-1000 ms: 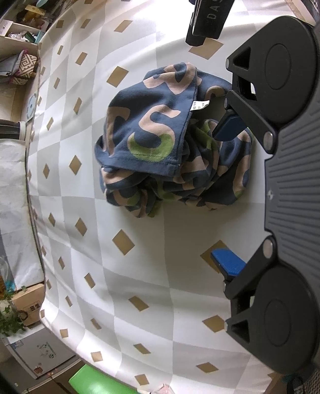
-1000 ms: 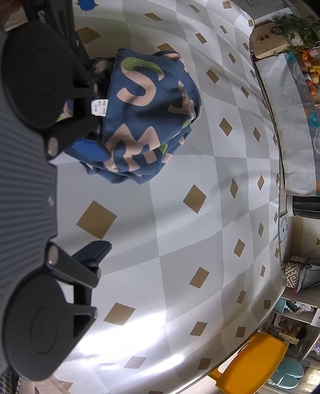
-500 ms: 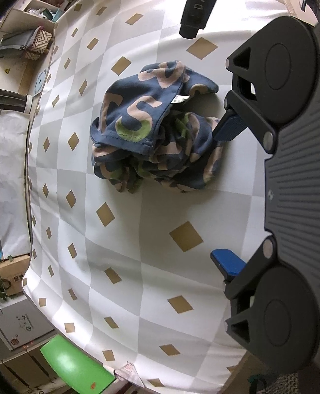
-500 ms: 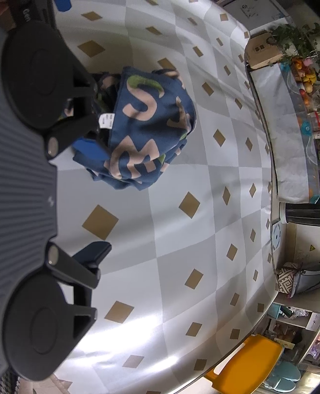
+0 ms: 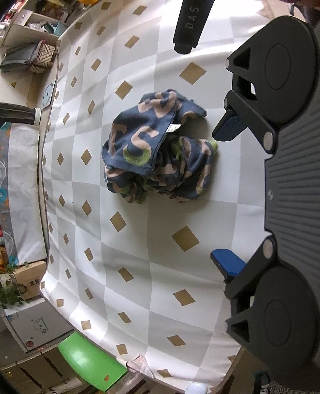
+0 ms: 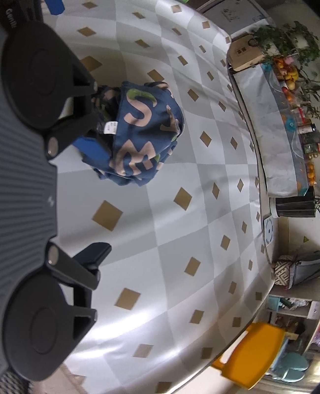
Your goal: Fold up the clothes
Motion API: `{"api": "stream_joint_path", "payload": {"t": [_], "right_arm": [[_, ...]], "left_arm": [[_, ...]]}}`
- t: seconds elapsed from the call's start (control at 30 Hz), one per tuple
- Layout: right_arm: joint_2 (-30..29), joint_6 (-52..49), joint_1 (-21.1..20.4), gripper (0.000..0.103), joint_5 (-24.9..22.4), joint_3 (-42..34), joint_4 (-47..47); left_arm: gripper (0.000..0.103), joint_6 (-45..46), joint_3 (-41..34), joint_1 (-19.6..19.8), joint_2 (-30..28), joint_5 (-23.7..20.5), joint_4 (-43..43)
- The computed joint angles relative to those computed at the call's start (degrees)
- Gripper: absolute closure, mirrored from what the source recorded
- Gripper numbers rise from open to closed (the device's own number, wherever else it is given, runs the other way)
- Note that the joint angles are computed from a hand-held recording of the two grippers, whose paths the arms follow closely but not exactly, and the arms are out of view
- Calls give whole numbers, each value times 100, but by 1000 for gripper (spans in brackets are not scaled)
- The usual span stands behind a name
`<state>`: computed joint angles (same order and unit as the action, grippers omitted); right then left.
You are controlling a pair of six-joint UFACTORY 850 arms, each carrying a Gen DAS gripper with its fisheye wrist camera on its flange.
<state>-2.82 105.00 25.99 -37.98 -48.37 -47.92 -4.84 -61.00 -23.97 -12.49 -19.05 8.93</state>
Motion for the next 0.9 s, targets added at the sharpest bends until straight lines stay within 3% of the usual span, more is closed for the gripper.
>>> {"api": "stream_joint_path", "payload": {"t": [0.43, 0.9], "right_arm": [[431, 592, 1221, 28, -1060, 196, 356], [619, 1004, 1898, 28, -2097, -82, 201]], "left_arm": [[8, 1573, 859, 321, 1047, 65, -1169], [8, 2661, 1240, 643, 1609, 78, -2086]]}}
